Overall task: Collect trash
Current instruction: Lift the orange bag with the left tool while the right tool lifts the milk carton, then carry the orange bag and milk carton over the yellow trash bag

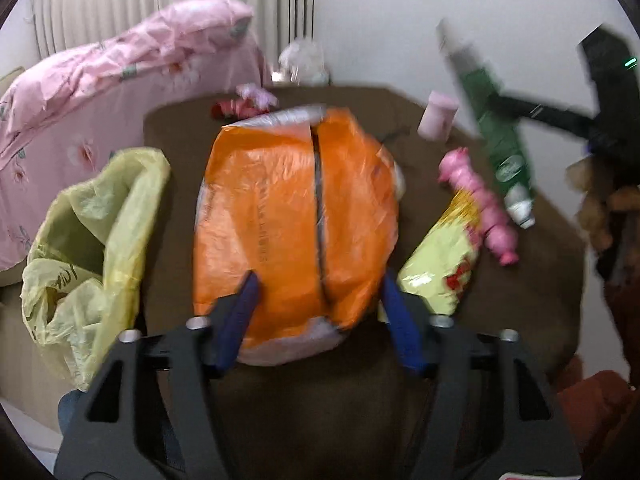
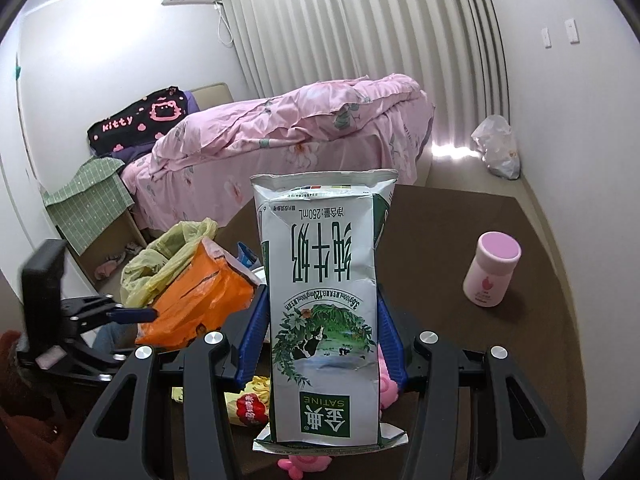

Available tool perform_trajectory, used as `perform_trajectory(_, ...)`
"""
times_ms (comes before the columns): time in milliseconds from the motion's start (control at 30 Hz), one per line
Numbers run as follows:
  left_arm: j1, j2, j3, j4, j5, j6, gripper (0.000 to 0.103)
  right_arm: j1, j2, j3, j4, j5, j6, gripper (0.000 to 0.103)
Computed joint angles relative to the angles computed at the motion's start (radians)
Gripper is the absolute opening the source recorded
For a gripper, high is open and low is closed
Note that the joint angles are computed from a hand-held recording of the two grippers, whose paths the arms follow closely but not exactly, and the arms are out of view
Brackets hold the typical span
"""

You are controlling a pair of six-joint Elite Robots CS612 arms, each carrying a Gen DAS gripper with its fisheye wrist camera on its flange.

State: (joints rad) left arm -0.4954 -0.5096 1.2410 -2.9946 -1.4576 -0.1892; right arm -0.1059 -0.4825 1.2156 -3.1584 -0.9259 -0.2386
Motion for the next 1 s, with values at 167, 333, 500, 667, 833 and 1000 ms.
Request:
perform_trajectory(167,0.014,-0.008,0.019,-0.114,-0.042,-0.032,0.021,-0.004,0.002,-0.009,-0.005,0.029,0.028,0.048)
perform_trajectory(333,0.028,-0.034,0.047,-0.209,-0.027,-0.067,0.02,0.011,0.0,-0.029,-0.021,0.062,0.004,0.048)
perform_trajectory(500,0.037,-0.061,0.079,-0.262,0.034,-0.075,0.02,0.034,-0.002,-0.048,-0.042,0.101,-0.031,0.048)
perform_trajectory(667,0.053,-0.081,0.121,-0.317,0.096,-0.137,0.02,0.068,0.0,-0.082,-0.022,0.131,-0.099,0.048)
perform_trajectory(833,0.101,-0.072,0.149,-0.37,0.134,-0.388,0.02,0.105,0.018,-0.147,0.028,0.156,-0.161,0.048)
perform_trajectory(1000,0.153,-0.025,0.123,-0.356,0.043,-0.592,0.02,0.136,0.069,-0.274,0.137,0.214,-0.152,0.048)
